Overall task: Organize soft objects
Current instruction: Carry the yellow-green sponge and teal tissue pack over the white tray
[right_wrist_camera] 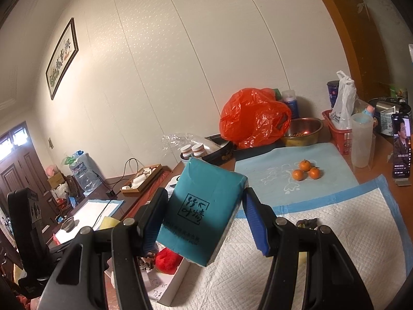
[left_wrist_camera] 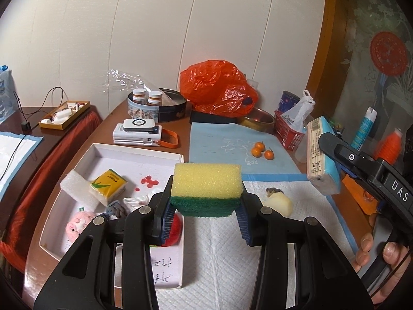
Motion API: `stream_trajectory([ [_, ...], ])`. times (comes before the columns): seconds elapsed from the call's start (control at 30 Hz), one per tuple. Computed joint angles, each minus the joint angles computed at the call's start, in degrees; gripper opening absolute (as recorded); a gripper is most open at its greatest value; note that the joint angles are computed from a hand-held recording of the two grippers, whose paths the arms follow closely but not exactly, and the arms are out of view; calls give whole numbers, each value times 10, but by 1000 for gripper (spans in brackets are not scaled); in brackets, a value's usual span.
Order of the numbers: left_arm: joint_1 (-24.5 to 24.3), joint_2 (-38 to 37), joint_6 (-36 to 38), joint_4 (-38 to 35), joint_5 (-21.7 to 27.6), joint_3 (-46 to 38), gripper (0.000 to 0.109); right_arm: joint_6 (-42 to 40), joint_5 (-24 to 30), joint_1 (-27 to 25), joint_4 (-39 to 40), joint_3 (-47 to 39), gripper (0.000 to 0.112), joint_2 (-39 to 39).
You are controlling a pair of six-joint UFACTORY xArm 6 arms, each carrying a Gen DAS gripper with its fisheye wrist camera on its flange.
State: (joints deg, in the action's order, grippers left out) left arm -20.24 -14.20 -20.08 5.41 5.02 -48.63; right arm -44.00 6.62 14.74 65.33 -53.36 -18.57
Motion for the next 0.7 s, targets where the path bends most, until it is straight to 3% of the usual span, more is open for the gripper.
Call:
stream_trajectory([
  [0.7,47,-43,106,-113,-2,41,41,91,-17,58,-91,-16,60,32],
])
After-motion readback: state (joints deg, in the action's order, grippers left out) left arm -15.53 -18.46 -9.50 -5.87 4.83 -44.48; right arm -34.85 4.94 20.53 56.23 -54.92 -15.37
